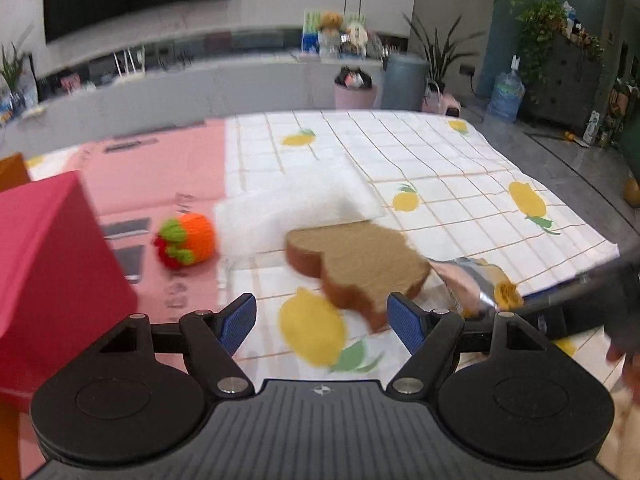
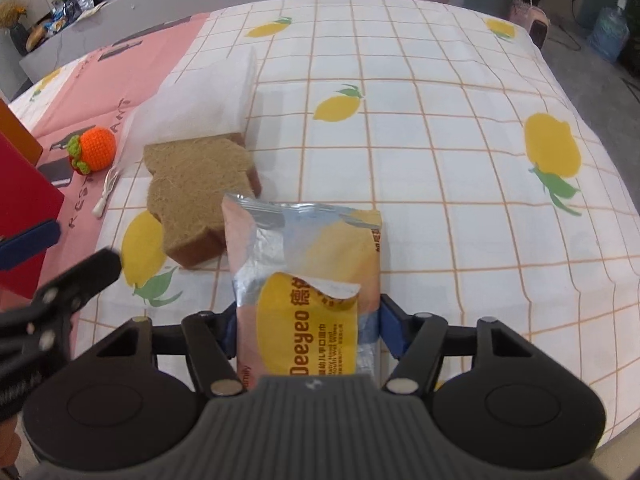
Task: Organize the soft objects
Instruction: 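Grasp the brown bread-shaped sponge with the left gripper while the right gripper holds the packet, then lift and carry the packet and sponge toward the orange box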
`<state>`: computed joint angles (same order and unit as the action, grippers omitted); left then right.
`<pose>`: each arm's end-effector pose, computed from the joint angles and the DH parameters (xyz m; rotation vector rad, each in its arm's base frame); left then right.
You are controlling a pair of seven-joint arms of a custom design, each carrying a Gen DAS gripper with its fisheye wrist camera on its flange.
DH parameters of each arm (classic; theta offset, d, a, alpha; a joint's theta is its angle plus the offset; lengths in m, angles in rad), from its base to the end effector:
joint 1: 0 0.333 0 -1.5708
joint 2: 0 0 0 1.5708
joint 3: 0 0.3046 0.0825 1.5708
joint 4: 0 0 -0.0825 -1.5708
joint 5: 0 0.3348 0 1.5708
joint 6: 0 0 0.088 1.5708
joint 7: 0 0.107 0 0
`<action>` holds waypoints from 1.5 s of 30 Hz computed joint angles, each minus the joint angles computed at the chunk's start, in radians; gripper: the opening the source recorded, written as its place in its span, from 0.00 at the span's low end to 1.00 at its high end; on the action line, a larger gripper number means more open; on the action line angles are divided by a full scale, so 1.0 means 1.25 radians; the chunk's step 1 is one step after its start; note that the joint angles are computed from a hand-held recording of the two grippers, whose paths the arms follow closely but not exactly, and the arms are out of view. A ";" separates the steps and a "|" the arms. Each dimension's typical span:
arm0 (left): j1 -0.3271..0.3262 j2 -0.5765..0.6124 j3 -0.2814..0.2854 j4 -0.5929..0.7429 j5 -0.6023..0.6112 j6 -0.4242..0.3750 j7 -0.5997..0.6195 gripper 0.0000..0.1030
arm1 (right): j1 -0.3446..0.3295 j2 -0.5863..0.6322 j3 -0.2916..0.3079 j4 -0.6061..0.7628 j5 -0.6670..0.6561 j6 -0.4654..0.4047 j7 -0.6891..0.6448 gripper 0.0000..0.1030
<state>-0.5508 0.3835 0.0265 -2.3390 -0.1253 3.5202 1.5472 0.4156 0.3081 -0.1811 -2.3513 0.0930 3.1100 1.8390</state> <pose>0.4741 -0.2575 0.3004 -1.4606 2.1351 -0.9456 0.5122 0.1161 0.2847 -1.8331 2.0363 -0.3578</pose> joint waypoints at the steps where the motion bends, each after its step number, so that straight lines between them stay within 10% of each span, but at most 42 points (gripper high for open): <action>1: 0.005 0.004 -0.008 0.027 0.003 -0.041 -0.006 0.85 | 0.014 -0.004 -0.018 -0.005 -0.005 -0.004 0.010 0.63; 6: -0.060 0.053 0.042 0.156 0.004 -0.185 -0.075 0.85 | 0.201 -0.004 -0.241 -0.014 -0.156 -0.063 0.185 0.63; 16: -0.213 0.152 0.217 0.354 0.081 -0.396 -0.320 0.88 | 0.125 -0.016 -0.187 -0.014 -0.241 -0.071 0.268 0.64; 22: -0.213 0.206 0.219 0.443 0.119 -0.499 -0.430 0.92 | 0.085 -0.021 -0.151 -0.010 -0.306 -0.081 0.313 0.64; 35: -0.188 0.134 0.193 0.301 0.289 -0.363 -0.515 0.84 | 0.017 -0.029 -0.089 -0.013 -0.364 -0.079 0.342 0.64; 39: -0.221 0.077 0.246 0.193 0.392 -0.249 -0.528 0.84 | 0.026 -0.036 -0.096 -0.026 -0.387 -0.067 0.362 0.64; 45: -0.089 -0.061 0.136 0.036 0.462 -0.183 -0.466 0.84 | 0.030 -0.056 -0.097 -0.066 -0.369 -0.023 0.370 0.63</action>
